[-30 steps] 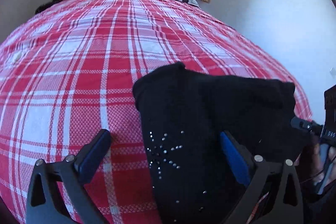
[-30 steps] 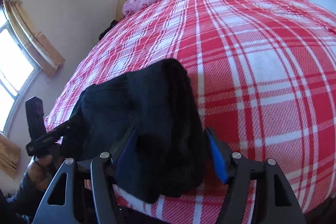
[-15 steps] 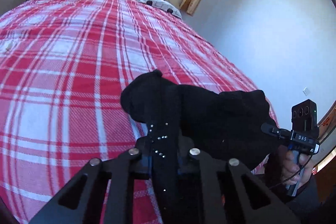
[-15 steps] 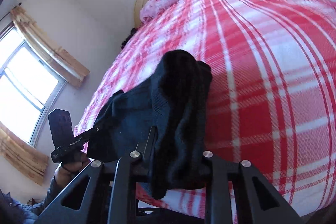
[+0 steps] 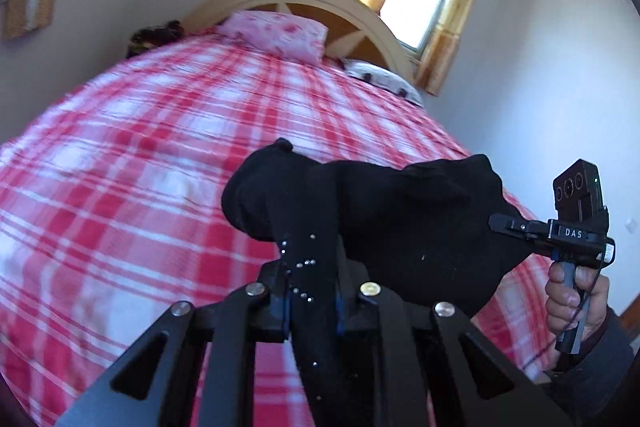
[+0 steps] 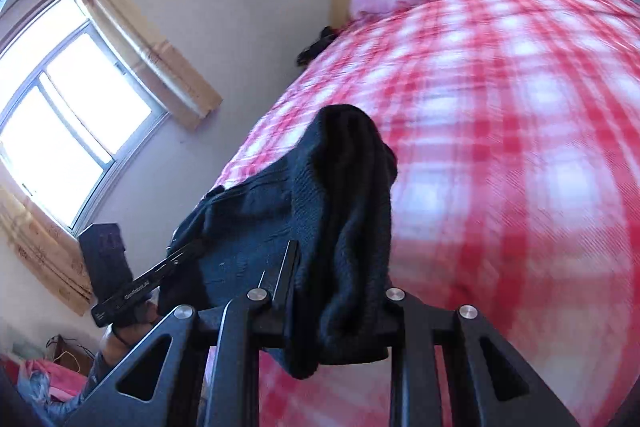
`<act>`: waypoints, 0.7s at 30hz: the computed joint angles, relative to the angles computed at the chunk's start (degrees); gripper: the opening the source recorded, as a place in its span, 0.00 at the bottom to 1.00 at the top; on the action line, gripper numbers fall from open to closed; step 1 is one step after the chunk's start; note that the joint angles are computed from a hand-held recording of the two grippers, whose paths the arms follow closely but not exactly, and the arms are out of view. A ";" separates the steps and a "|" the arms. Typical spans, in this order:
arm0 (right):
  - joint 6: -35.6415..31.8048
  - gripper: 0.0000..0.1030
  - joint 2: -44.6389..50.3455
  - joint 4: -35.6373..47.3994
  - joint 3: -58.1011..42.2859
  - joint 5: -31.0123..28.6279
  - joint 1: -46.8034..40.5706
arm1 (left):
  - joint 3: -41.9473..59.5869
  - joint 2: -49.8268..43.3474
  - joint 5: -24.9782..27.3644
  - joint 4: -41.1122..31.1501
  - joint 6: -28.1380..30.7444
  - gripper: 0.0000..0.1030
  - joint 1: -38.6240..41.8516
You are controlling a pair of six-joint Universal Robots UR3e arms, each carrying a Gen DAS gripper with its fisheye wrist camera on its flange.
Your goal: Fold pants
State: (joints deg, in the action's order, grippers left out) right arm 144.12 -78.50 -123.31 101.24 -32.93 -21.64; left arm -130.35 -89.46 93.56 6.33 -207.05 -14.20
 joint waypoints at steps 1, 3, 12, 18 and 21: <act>5.36 0.23 5.25 -4.38 -4.85 -0.76 4.24 | -1.66 1.47 -1.85 -0.27 0.96 0.15 3.44; 12.49 0.23 11.61 -11.25 -10.32 -3.33 9.45 | -3.00 1.59 -3.58 -0.75 2.83 0.15 7.57; 26.80 0.35 31.43 -12.30 -28.95 -14.49 18.30 | -8.28 -9.24 -0.99 7.13 0.86 0.78 11.32; 28.19 0.52 28.76 -18.33 -23.69 -16.36 15.84 | -10.25 -7.78 -3.40 8.38 0.81 0.79 13.22; 29.74 0.52 24.32 -27.84 -16.84 -18.45 15.54 | -9.15 -6.95 1.17 6.32 -1.09 0.80 11.07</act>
State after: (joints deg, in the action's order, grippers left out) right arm 173.86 -54.18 -151.15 84.40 -51.38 -6.09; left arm -139.50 -96.41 94.72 12.65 -208.14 -3.14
